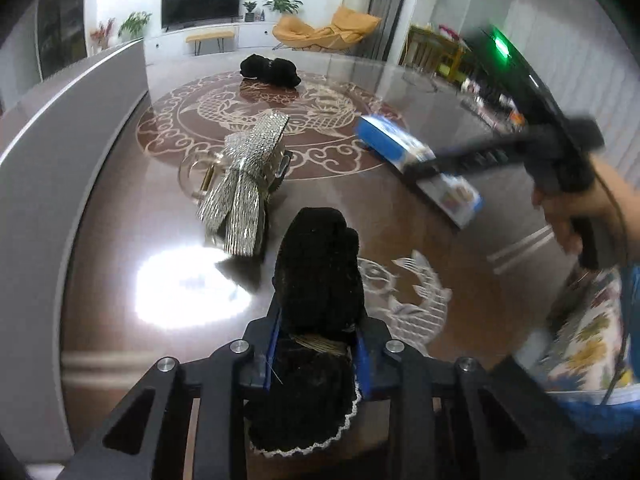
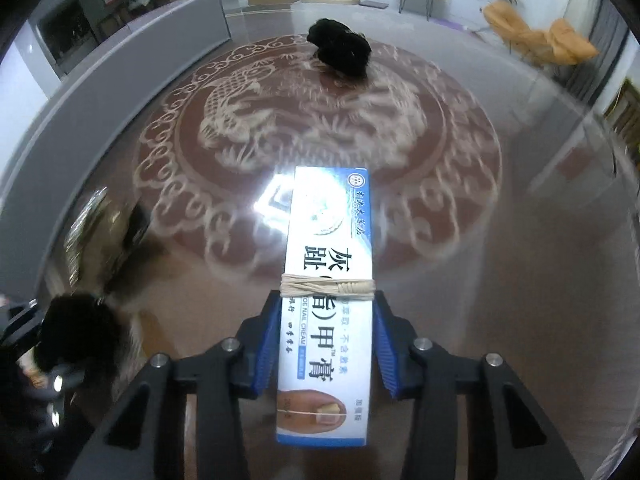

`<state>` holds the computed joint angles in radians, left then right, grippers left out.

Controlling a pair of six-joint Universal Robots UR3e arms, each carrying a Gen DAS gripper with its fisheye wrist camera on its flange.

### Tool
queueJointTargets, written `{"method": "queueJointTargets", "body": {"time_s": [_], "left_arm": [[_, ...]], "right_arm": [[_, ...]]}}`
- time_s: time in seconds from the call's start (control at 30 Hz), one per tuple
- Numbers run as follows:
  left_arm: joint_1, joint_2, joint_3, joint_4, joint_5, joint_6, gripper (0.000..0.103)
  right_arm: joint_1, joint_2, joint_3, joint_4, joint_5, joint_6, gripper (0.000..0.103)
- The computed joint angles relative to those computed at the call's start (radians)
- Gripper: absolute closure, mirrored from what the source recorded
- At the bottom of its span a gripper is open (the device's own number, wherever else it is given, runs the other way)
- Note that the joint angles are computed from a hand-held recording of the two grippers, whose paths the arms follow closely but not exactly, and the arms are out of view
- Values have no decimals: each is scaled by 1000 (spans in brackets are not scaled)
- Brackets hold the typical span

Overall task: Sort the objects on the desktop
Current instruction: 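Carry hair tie and ointment box over the bin and open both grippers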

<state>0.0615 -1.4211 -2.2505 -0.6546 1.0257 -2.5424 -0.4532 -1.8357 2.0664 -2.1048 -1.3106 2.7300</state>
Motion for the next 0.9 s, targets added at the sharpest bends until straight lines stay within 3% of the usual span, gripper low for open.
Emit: {"method": "queueJointTargets", "body": {"time_s": [0.2, 0.33, 0.4, 0.47, 0.53, 0.73, 0.9], "left_arm": [[88, 129, 88, -181, -124, -16, 74], [217, 183, 220, -352, -205, 25, 74], [320, 204, 297, -478, -246, 85, 74], [434, 176, 404, -589, -260, 149, 74], [510, 111, 492, -597, -233, 156, 74], [601, -169, 715, -465, -63, 57, 74], [585, -343, 811, -419, 113, -2, 68]], "right_arm": [[-229, -261, 28, 339, 178, -171, 60], [-192, -264, -124, 454, 227, -154, 60], [-118, -218, -209, 435, 237, -100, 60], [26, -110, -345, 369, 240, 11, 60], [175, 21, -488, 301, 224, 113, 60], [618, 569, -1111, 159, 171, 372, 60], [800, 979, -1635, 241, 156, 474, 58]]}}
